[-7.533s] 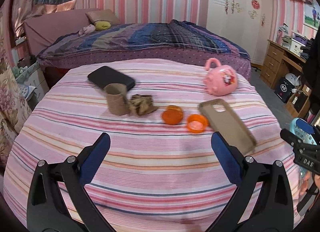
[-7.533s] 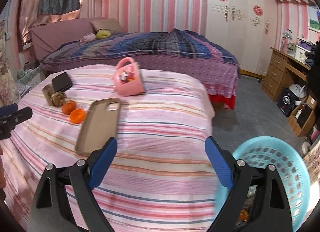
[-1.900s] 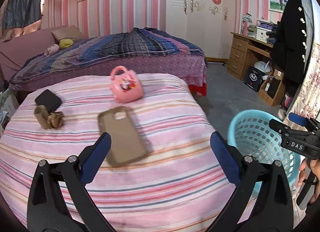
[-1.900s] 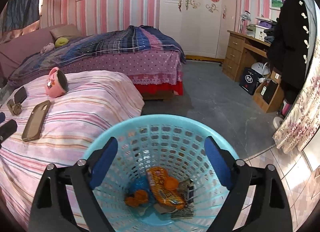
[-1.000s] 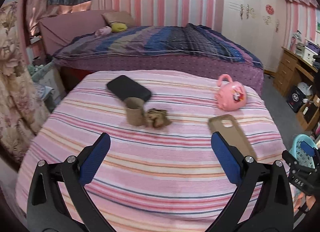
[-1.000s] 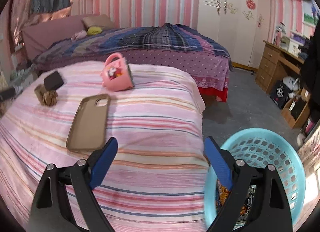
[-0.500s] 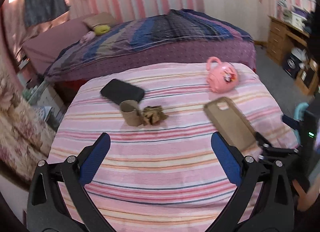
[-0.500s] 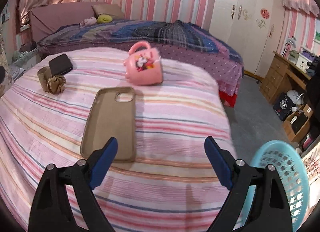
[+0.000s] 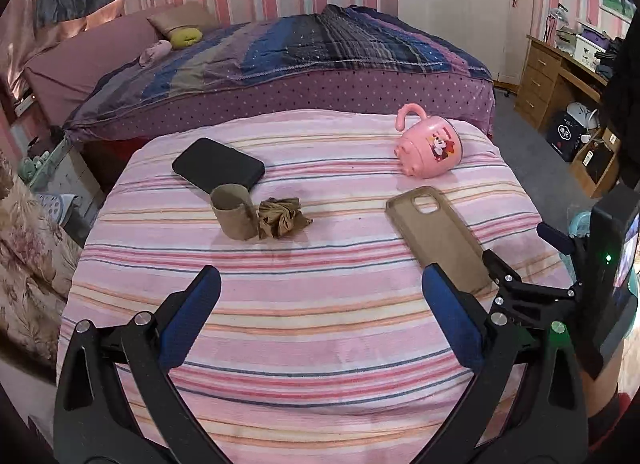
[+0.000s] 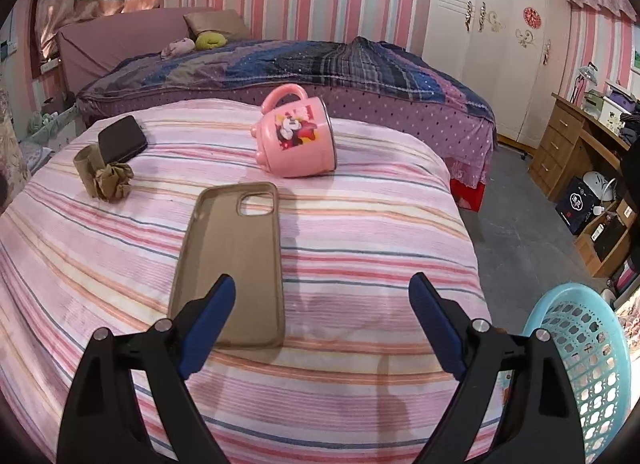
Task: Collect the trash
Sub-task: 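Move both open tools back over the bed toward the cardboard tube, then grasp the cardboard tube with the left tool while the right tool grasps the brown paper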
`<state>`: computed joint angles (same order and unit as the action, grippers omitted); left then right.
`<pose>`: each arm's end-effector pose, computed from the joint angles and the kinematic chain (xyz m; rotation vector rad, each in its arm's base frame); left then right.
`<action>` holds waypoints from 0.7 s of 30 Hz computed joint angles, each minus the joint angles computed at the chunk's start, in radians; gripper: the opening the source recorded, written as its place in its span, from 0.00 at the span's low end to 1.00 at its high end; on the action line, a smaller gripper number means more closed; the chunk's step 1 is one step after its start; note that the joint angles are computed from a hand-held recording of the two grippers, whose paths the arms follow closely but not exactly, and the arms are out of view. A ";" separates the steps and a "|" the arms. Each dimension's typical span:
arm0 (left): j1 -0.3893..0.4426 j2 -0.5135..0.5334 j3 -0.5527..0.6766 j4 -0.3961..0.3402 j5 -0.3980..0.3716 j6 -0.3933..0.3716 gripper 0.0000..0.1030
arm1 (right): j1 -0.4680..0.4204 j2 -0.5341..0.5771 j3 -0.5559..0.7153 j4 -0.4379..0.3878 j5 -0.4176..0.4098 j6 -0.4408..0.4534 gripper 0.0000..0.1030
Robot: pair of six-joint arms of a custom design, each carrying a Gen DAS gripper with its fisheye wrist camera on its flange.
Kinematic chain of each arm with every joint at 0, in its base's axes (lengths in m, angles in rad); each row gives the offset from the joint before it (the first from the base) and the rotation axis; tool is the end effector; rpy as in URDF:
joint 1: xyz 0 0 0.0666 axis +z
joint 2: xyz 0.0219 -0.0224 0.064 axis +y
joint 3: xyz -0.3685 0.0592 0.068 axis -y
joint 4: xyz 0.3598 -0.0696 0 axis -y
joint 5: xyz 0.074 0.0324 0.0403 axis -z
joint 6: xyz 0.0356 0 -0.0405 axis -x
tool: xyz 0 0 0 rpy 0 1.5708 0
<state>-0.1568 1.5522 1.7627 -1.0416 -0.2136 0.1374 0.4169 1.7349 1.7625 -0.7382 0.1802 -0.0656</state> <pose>0.5030 -0.0723 0.4950 -0.0758 2.3793 0.1171 0.5435 0.2333 0.4217 -0.3035 2.2476 0.0496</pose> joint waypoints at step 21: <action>0.241 0.269 0.154 0.119 0.180 0.072 0.94 | 0.032 0.197 0.342 -0.119 -0.050 -0.017 0.87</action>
